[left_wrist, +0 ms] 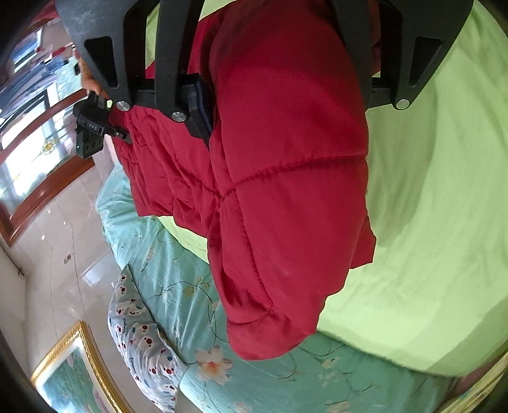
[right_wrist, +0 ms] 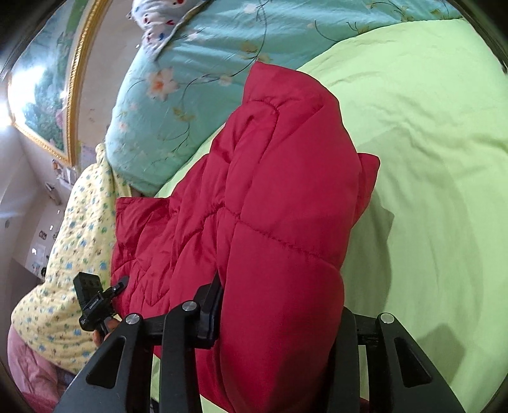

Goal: Fold large clothes

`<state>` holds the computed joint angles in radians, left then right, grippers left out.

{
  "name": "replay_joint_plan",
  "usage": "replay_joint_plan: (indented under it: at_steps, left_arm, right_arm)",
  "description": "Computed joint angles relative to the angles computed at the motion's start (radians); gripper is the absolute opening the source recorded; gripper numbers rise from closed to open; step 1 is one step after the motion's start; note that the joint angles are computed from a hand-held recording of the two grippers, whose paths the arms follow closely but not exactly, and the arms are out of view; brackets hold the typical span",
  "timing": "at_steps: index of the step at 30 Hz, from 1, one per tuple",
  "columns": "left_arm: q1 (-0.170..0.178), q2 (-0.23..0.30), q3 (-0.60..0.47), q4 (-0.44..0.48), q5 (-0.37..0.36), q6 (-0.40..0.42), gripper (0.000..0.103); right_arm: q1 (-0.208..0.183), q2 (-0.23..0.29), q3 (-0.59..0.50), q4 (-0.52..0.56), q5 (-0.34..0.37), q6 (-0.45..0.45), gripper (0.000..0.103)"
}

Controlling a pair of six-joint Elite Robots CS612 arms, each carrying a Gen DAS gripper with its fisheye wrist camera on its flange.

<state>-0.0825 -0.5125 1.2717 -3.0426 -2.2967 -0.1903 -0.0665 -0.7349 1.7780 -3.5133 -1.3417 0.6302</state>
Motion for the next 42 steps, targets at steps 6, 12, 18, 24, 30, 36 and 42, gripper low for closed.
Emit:
replay_joint_plan:
  at_steps: [6, 12, 18, 24, 30, 36, 42]
  left_arm:
    - [0.005, -0.033, 0.079, -0.023, -0.002, 0.026, 0.049]
    - [-0.021, -0.033, 0.082, -0.008, 0.148, 0.022, 0.053]
    - [-0.056, -0.017, 0.068, -0.048, 0.305, -0.020, 0.071]
    - [-0.087, -0.031, 0.081, -0.068, 0.462, -0.053, 0.087]
    - [-0.086, -0.060, 0.123, -0.125, 0.505, -0.086, 0.087]
    - [-0.094, -0.085, 0.145, -0.170, 0.626, -0.054, 0.088]
    - [-0.082, -0.098, 0.165, -0.200, 0.597, -0.040, 0.088]
  right_arm:
    - [0.001, 0.005, 0.034, -0.049, 0.020, 0.023, 0.040]
    - [0.010, 0.023, 0.026, -0.048, -0.065, 0.049, 0.053]
    - [0.033, 0.032, 0.022, -0.049, -0.194, 0.054, 0.065]
    - [0.060, 0.022, 0.020, -0.014, -0.329, 0.052, 0.076]
    - [0.069, 0.016, 0.038, -0.033, -0.388, 0.087, 0.084]
    - [0.094, 0.000, 0.047, -0.029, -0.484, 0.089, 0.085]
    - [0.123, -0.017, 0.054, -0.035, -0.597, 0.065, 0.085]
